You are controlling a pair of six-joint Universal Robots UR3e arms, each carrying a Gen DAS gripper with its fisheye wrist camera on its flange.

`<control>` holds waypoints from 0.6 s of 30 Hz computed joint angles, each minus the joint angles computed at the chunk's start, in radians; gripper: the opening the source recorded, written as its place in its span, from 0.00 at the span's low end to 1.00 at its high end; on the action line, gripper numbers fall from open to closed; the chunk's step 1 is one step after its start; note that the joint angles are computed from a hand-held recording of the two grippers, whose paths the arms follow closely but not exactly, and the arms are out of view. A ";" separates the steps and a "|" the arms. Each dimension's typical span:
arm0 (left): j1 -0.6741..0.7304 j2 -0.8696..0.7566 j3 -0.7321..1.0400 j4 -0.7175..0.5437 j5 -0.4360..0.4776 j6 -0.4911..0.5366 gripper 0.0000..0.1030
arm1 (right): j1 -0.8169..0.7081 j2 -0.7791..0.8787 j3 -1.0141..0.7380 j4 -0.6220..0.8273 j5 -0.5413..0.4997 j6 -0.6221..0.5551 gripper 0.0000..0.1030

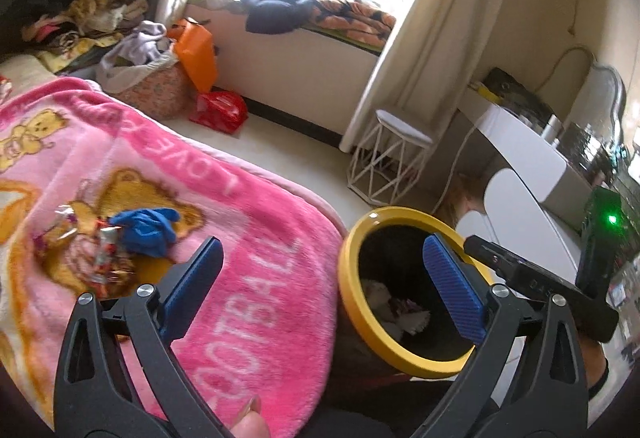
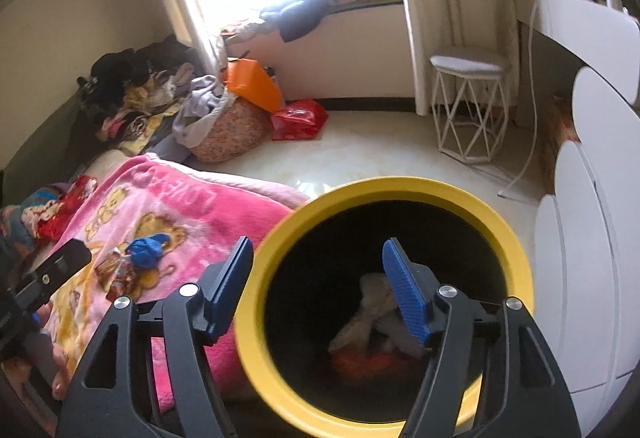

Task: Collect trash
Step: 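Move both tools back to the blanket toward the blue plastic and wrappers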

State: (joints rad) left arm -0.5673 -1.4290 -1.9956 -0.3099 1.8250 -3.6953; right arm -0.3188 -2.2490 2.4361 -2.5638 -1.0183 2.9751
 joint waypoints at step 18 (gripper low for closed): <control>0.165 0.306 -0.203 -0.099 0.017 -0.031 0.90 | 0.382 0.232 -0.100 -0.257 -0.189 0.137 0.71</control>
